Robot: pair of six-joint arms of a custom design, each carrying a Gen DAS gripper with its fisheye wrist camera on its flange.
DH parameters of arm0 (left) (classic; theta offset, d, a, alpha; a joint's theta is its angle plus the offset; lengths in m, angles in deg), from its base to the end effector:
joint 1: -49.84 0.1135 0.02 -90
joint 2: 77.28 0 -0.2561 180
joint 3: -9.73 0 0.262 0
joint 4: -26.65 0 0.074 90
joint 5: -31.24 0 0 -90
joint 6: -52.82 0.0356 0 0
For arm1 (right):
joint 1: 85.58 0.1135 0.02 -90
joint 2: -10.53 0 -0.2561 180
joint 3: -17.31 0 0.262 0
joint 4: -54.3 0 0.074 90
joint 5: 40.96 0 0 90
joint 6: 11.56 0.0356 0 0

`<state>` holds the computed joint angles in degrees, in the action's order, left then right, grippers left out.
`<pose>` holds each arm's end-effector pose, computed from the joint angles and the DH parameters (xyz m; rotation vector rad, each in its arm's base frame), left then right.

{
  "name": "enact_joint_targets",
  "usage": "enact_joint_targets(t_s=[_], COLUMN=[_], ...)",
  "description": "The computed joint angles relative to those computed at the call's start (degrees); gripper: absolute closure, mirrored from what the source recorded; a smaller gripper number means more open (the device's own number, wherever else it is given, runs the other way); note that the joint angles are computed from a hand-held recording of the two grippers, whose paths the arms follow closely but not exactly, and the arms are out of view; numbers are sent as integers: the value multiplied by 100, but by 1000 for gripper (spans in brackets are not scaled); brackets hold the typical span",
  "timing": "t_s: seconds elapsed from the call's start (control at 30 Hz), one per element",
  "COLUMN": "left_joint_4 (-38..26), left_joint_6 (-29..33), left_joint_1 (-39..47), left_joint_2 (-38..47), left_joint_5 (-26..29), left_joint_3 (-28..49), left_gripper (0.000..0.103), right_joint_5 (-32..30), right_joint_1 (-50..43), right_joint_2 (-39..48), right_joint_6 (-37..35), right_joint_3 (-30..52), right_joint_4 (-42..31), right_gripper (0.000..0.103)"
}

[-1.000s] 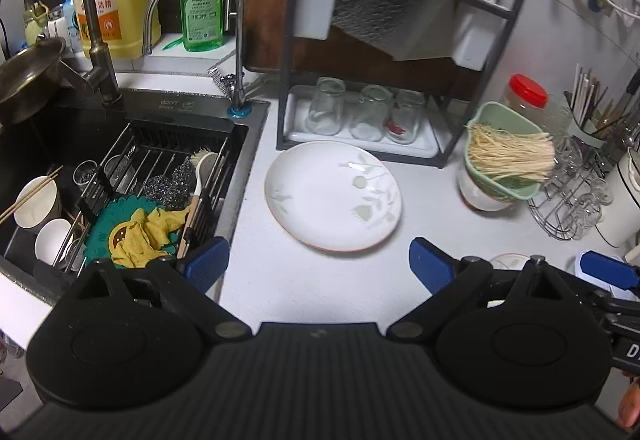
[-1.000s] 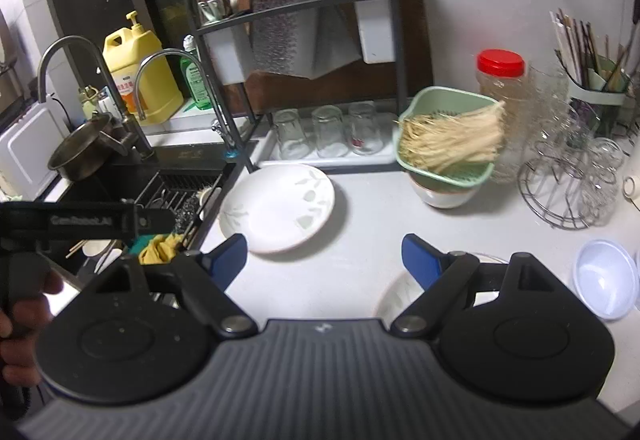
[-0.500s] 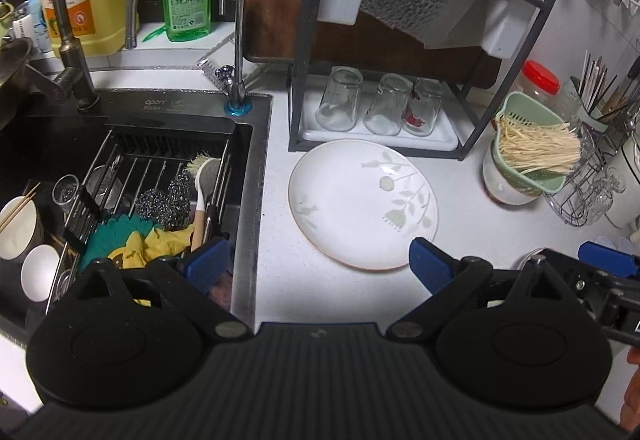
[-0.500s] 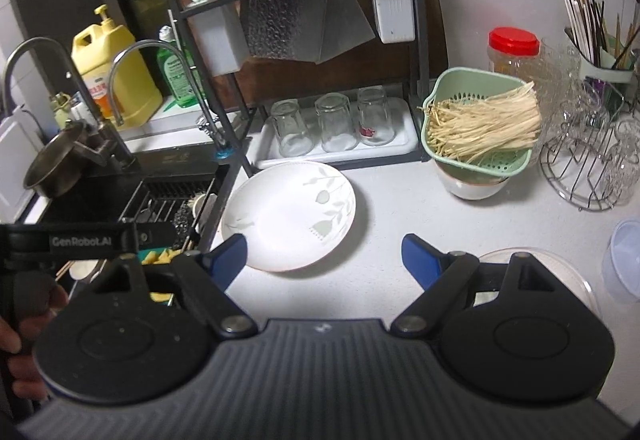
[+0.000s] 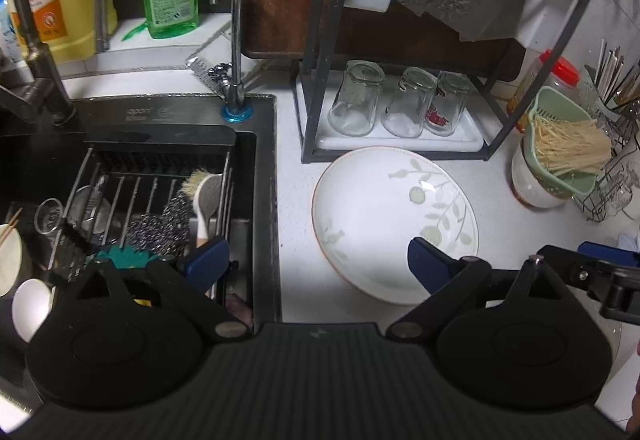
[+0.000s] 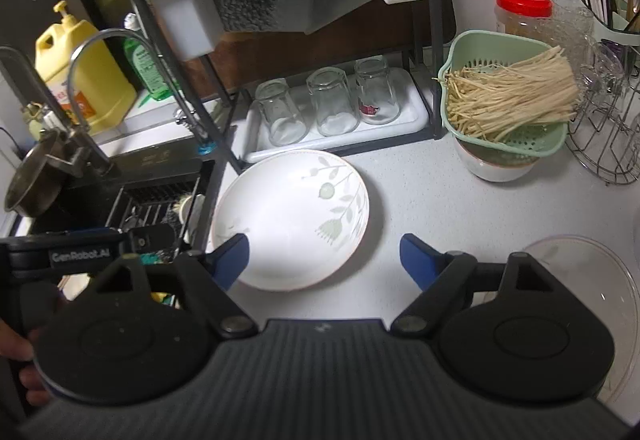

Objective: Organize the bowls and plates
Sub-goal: 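Move both grippers to the second leaf-pattern plate beside the glass rack, then close both grippers on the rim of the second leaf-pattern plate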

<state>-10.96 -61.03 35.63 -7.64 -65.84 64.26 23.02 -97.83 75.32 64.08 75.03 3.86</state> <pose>0.2435 -0.0571 0.1983 -0.2605 2.4718 -0.1280 0.2260 -0.0331 0.2236 -0.2113 2.4612 0.3889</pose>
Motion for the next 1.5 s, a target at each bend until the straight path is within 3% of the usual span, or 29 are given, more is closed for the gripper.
enact_joint_targets(t_s=[0.3, 0.5, 0.73, 1.07, 1.2, 1.33, 1.5], left_joint_4=[639, 737, 356, -170, -121, -82, -58], left_joint_6=[729, 1260, 1790, 2339, 2188, 2098, 1820], left_joint_1=[633, 891, 1010, 1002, 1064, 1051, 1082], left_joint_2=[1664, 2780, 3814, 4475, 4583, 4642, 4643], left_joint_5=[898, 1180, 1467, 1291, 1462, 1721, 2034], left_joint_3=[687, 1418, 2394, 3179, 3211, 3215, 3178], left_gripper=[10, 19, 38, 48, 49, 57, 59], right_joint_5=[609, 867, 1231, 1424, 1504, 1519, 1372], right_joint_1=[518, 740, 1065, 1367, 1466, 1424, 1327], right_joint_2=[1271, 2095, 2813, 3304, 3473, 3569, 3679], right_joint_6=[732, 1206, 1633, 2146, 2155, 2215, 2024], right_joint_3=[344, 591, 791, 813, 879, 919, 933], right_joint_4=[771, 1160, 1677, 2091, 2129, 2127, 2268], right_gripper=[26, 32, 38, 46, 50, 62, 61])
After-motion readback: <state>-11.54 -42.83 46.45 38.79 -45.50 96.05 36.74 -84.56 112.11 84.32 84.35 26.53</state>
